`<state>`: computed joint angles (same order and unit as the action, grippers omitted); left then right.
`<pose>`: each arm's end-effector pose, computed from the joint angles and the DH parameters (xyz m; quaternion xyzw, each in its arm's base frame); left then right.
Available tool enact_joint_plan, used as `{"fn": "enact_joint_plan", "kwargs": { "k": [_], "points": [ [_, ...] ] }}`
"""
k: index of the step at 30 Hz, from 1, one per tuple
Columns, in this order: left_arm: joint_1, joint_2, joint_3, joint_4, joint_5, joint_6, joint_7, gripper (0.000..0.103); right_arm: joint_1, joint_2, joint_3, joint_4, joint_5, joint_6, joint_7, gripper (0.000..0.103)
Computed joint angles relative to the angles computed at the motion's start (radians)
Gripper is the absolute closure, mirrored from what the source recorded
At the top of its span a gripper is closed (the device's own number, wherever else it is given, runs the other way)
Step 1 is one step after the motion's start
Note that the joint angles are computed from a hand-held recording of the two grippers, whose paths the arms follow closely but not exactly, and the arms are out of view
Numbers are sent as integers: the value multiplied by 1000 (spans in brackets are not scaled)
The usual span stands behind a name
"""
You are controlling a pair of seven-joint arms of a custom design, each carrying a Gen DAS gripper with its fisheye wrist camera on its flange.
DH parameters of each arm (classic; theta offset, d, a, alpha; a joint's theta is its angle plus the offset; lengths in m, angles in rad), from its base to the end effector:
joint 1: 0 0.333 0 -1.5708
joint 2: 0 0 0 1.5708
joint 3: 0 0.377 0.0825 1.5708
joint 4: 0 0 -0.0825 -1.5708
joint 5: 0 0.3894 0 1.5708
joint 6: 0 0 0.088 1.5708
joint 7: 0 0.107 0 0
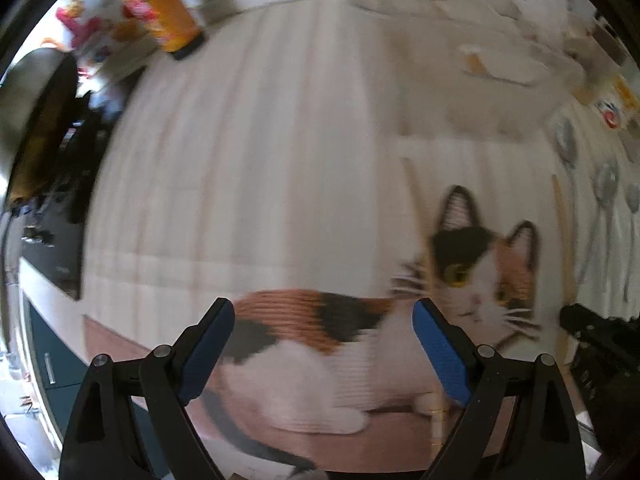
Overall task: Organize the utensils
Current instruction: 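Grasp a chopstick with the right gripper while the left gripper grasps another, then lift both held chopsticks and carry them over the clear rack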
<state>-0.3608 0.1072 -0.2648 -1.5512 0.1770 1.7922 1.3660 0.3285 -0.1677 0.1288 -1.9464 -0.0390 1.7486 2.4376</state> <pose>0.5154 -0.3416 0.6559 -0.5312 0.8413 -0.0373 0.0933 0.4494 0.2228 0.6086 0.5505 -0.8342 0.0277 0.0193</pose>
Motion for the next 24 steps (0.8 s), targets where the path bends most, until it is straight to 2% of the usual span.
{"fn": "enact_joint_plan", "kwargs": {
  "k": [4, 6, 8, 9, 11, 12, 13, 16, 19, 24],
  "points": [
    [-11, 43, -13, 33, -82, -45, 21, 13, -7, -48, -2, -52, 4, 13, 24, 96],
    [-13, 52, -15, 37, -118, -56, 27, 26, -12, -70, -5, -70, 5, 11, 18, 96],
    [-17, 60, -15, 38, -128, -70, 34, 49, -16, -72, -3, -69, 6, 8, 22, 96],
    [-15, 57, -14, 31, -137, -64, 40, 52, -19, -76, -6, -74, 6, 9, 17, 96],
    [-12, 46, -10, 16, -139, -42, 52, 73, -26, -81, -9, -81, 6, 13, 10, 96],
    [-10, 44, -9, 16, -140, -42, 60, 80, -30, -86, -13, -84, 6, 11, 3, 96],
    [-9, 44, -8, 17, -134, -47, 69, 94, -32, -82, -11, -82, 8, 14, 6, 96],
    [2, 35, 1, 9, -111, -51, 100, 98, -38, -90, -13, -96, 14, 20, 4, 96],
    [22, 11, 12, -19, -109, -47, 127, 98, -47, -92, -22, -109, 31, 40, 3, 96],
    [48, -7, 19, -37, -127, -50, 145, 98, -59, -98, -51, -117, 128, 82, -36, 95]
  ]
}}
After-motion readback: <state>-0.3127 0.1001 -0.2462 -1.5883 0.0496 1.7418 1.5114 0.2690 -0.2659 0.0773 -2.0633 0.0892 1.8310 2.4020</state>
